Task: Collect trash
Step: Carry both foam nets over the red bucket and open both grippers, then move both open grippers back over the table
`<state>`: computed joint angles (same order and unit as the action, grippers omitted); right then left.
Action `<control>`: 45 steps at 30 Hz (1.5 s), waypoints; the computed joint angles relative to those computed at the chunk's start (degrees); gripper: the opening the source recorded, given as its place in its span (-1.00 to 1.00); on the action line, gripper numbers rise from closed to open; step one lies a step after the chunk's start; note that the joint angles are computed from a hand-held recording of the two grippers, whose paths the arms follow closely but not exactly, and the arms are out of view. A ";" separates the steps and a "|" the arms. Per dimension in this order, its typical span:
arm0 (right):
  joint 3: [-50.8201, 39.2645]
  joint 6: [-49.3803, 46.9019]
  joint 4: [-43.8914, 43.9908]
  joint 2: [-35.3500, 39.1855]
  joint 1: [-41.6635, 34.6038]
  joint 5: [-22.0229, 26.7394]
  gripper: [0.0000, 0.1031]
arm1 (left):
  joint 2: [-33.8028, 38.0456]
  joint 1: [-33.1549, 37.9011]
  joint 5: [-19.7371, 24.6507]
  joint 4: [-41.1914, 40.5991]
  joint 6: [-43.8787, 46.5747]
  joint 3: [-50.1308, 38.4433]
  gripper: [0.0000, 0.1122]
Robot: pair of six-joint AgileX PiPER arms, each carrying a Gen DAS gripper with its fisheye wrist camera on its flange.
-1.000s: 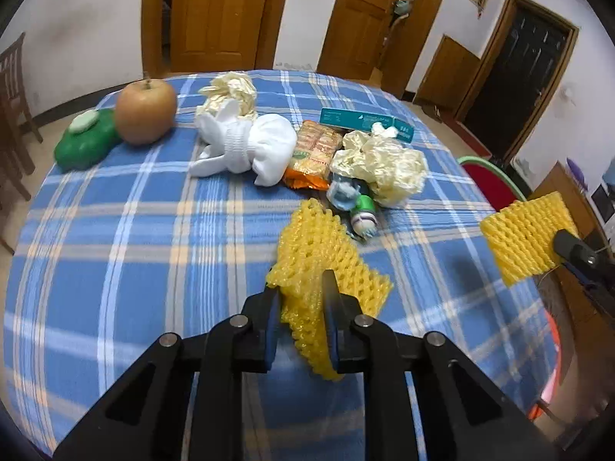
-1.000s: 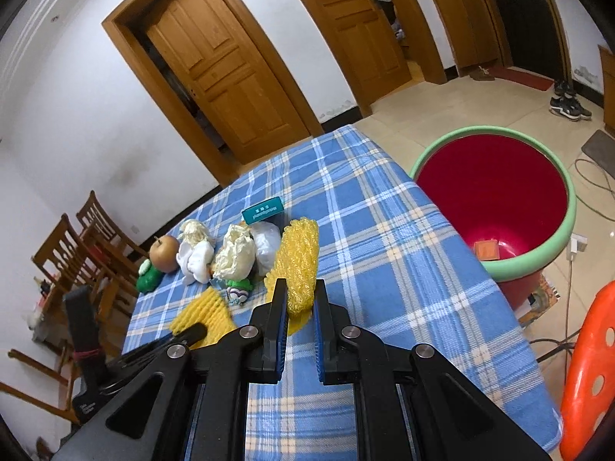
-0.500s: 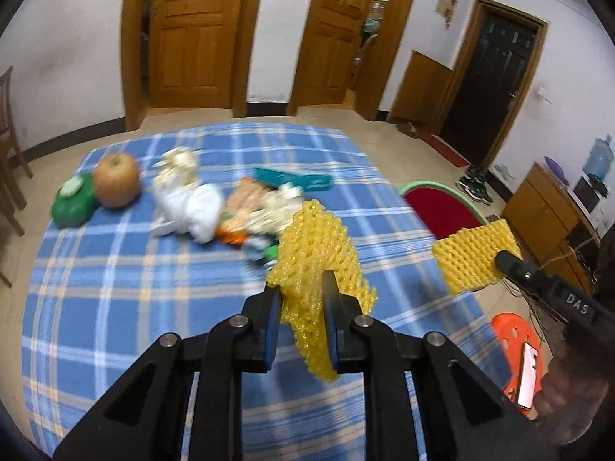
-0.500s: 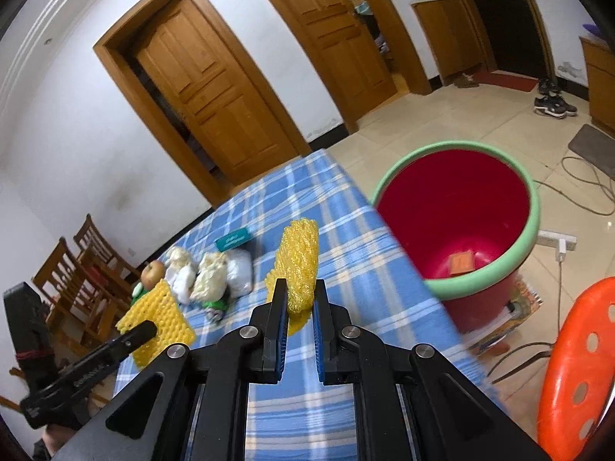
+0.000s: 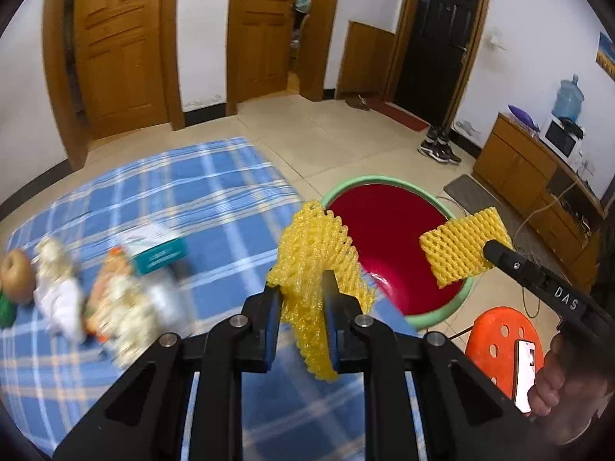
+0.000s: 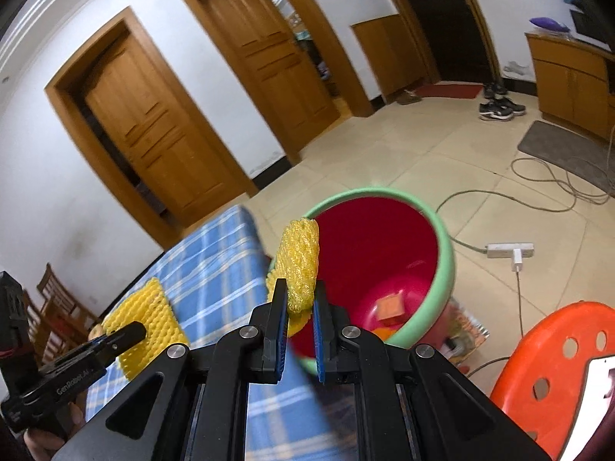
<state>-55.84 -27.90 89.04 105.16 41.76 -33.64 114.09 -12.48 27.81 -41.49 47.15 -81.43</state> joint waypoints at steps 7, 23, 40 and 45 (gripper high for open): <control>1.18 7.28 -6.90 3.29 -6.36 6.07 -0.73 | 8.22 -5.93 1.05 10.96 -11.03 -10.69 -0.66; 4.53 19.52 -12.88 1.95 -9.45 7.36 -0.32 | 17.97 -11.27 4.28 20.26 -20.20 -22.39 -0.63; 7.59 13.07 -4.63 -4.04 -4.62 2.56 -0.31 | 13.72 -12.46 0.96 17.52 -16.82 -17.01 0.09; 8.60 11.80 -3.05 -5.85 -3.51 1.35 -0.31 | 11.42 -12.41 -0.03 17.03 -16.61 -14.71 0.11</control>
<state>-47.24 -16.10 85.99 99.30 38.25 -32.29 125.52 -24.89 27.78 -24.46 30.53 -96.14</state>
